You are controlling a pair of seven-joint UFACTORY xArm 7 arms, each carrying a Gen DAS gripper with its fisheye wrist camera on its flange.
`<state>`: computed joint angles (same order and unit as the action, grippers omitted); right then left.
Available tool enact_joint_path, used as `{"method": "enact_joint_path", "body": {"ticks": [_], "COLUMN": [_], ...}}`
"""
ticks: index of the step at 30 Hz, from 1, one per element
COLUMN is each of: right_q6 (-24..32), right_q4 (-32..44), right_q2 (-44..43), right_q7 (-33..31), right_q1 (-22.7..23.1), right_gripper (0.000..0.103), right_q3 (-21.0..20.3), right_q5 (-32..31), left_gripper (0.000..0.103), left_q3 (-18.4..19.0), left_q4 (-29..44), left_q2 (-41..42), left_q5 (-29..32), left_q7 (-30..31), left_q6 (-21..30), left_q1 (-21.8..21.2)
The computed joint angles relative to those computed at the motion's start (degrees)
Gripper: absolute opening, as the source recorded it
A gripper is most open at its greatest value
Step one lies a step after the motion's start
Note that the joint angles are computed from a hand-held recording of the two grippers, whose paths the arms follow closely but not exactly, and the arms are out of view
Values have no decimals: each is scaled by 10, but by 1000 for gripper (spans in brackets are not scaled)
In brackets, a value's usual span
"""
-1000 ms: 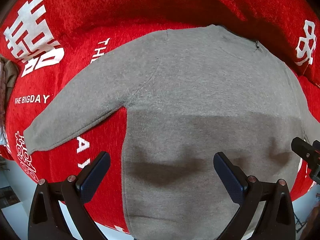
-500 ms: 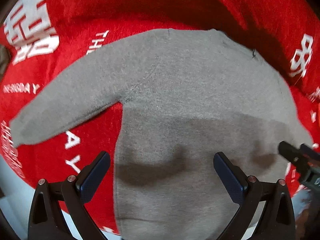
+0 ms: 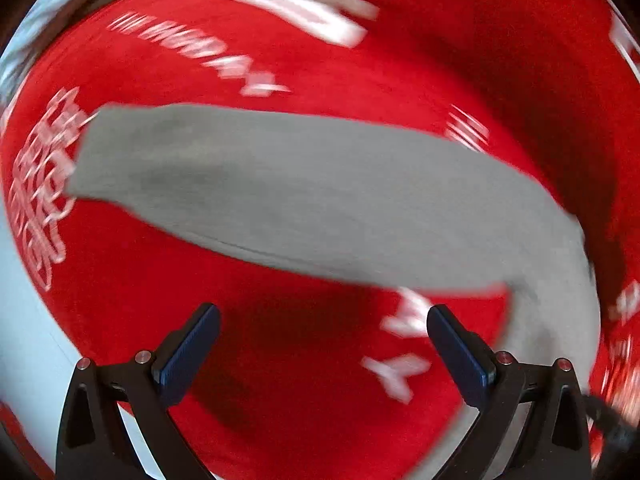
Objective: Fold small clothes
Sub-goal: 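Grasp the sleeve cuff nearest the left tool and lift it across the body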
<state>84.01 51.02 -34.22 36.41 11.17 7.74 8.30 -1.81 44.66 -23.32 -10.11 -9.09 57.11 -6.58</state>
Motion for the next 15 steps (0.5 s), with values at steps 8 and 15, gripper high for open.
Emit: {"method": "enact_joint_path", "body": {"ticks": [8, 15], "right_q6": [-38, -51], "right_q4": [43, 74], "right_q2": [78, 123], "right_q7": [3, 22], "right_q1": [37, 58], "right_gripper": [103, 103], "right_q3": [27, 37], "right_q5": [17, 14], "left_gripper": [103, 84], "left_q3": [73, 63], "left_q4": [-36, -28], "left_q2": [59, 80], "left_q5": [-136, -231], "left_q7": [61, 113], "left_q6": [-89, -135], "left_q1": [41, 27]}}
